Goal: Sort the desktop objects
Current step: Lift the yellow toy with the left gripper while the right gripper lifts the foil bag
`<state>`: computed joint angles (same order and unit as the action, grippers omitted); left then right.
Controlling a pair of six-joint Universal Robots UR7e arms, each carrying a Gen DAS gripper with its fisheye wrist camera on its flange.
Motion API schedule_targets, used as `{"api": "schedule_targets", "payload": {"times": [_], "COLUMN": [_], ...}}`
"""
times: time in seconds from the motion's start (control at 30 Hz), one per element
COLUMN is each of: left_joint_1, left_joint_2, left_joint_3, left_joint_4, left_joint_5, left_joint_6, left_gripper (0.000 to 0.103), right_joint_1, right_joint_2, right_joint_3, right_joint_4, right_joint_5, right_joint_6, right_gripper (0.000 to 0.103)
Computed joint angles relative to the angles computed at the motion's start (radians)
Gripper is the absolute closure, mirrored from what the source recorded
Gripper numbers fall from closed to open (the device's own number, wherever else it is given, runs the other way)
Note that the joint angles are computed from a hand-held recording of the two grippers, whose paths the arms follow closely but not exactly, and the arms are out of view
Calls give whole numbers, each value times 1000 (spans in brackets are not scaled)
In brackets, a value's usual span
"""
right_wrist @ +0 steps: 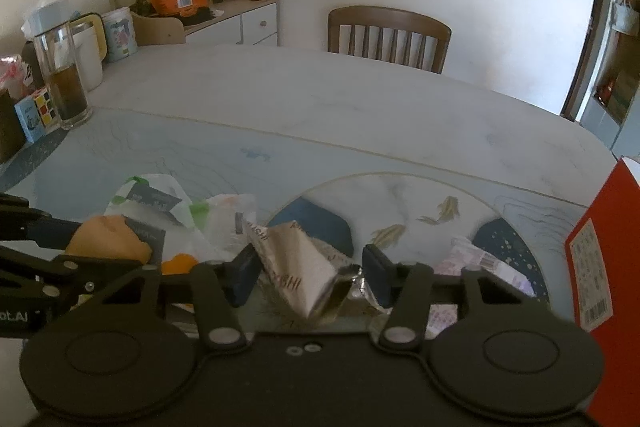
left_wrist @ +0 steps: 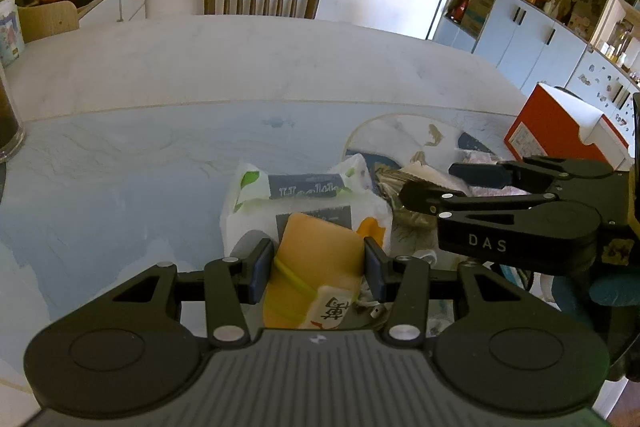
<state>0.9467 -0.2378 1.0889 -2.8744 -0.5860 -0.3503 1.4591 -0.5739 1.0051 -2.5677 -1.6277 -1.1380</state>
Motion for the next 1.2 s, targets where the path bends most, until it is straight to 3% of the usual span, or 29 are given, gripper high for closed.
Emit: {"api": "schedule_targets", "payload": {"times": [0.2,0.77,1.0,1.2], "left_joint_1": [-5,-47,-68,-84], "left_joint_2": [-12,-76,-69,-19], "left_joint_3": [11,86,45,-61], "left_joint_4": [-26,-124,-84,-16], "left_joint_5": [-13,-102,-138,-159], "left_joint_6": [27,161,196,195], "left_gripper": [57,57,57,57], "right_joint_1": [8,23,16,5], "right_joint_2": [-20,-193,-257,-275], "right_joint_3": [6,216,268,226], "right_joint_4": [7,-119,-141,-89], "right_joint_5": [-17,19,30,36], "right_joint_6": [70,198,237,276], "right_gripper": [55,56,56,56]}}
